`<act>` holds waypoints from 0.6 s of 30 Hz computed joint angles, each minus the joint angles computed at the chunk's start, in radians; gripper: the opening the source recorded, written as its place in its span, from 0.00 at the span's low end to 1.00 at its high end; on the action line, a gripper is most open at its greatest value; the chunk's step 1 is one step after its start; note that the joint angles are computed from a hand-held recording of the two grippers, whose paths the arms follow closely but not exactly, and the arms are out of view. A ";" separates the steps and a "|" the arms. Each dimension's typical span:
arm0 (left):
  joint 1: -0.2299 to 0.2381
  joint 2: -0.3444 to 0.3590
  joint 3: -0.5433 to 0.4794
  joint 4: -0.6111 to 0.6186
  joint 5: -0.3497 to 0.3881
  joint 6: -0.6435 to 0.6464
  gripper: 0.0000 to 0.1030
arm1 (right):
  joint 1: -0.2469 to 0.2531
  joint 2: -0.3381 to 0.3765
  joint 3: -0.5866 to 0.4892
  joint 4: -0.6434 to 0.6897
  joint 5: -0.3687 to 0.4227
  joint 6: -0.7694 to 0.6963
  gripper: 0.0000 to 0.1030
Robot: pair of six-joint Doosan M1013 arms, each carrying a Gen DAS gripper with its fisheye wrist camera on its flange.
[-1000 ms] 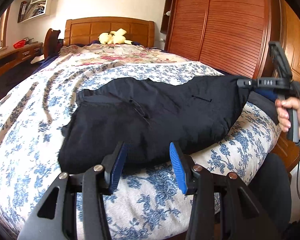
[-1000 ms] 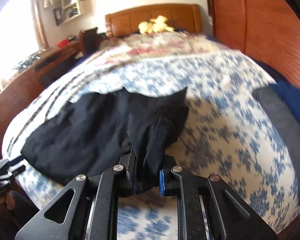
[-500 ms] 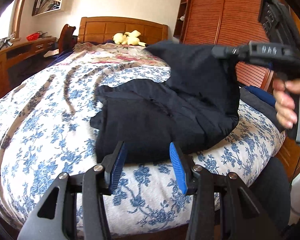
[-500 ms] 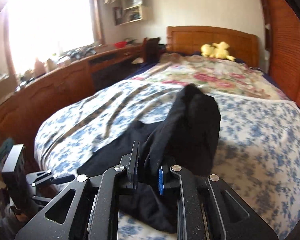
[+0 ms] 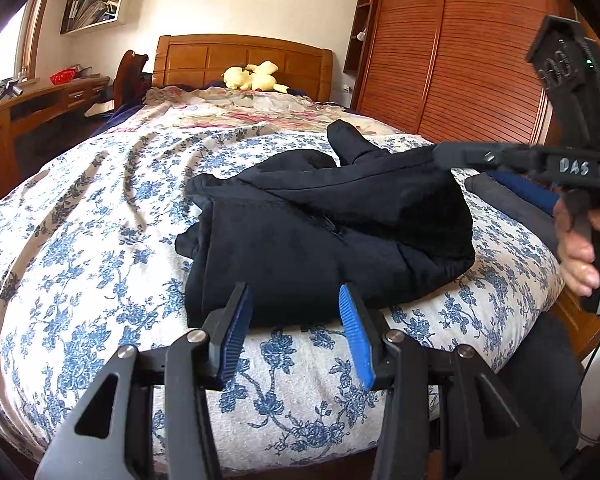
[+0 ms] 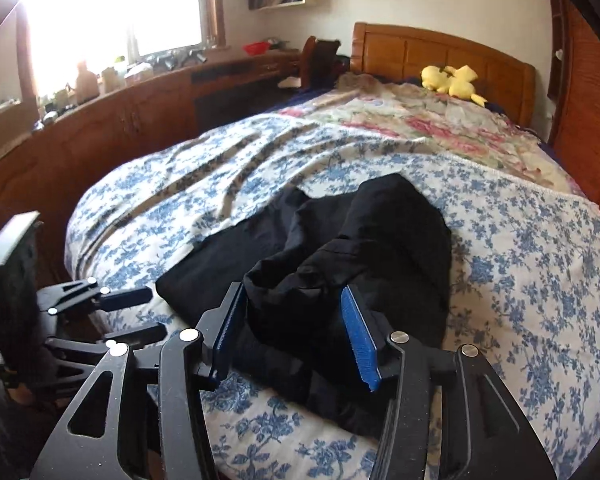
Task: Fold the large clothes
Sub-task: 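Lift the hem with the right gripper and fold it toward the collar, then open the right gripper to release the folded hem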
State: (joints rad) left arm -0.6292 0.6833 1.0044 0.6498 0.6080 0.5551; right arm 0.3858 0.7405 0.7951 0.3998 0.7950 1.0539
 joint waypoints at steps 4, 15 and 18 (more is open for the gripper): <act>-0.003 0.007 -0.013 0.005 0.008 0.006 0.42 | -0.017 -0.033 0.056 -0.012 -0.072 0.003 0.49; -0.018 0.046 -0.102 0.017 0.062 0.026 0.42 | -0.066 0.067 -0.054 -0.056 0.067 0.060 0.39; -0.020 0.057 -0.134 -0.005 0.079 0.044 0.42 | -0.072 0.115 -0.120 -0.008 0.162 0.024 0.39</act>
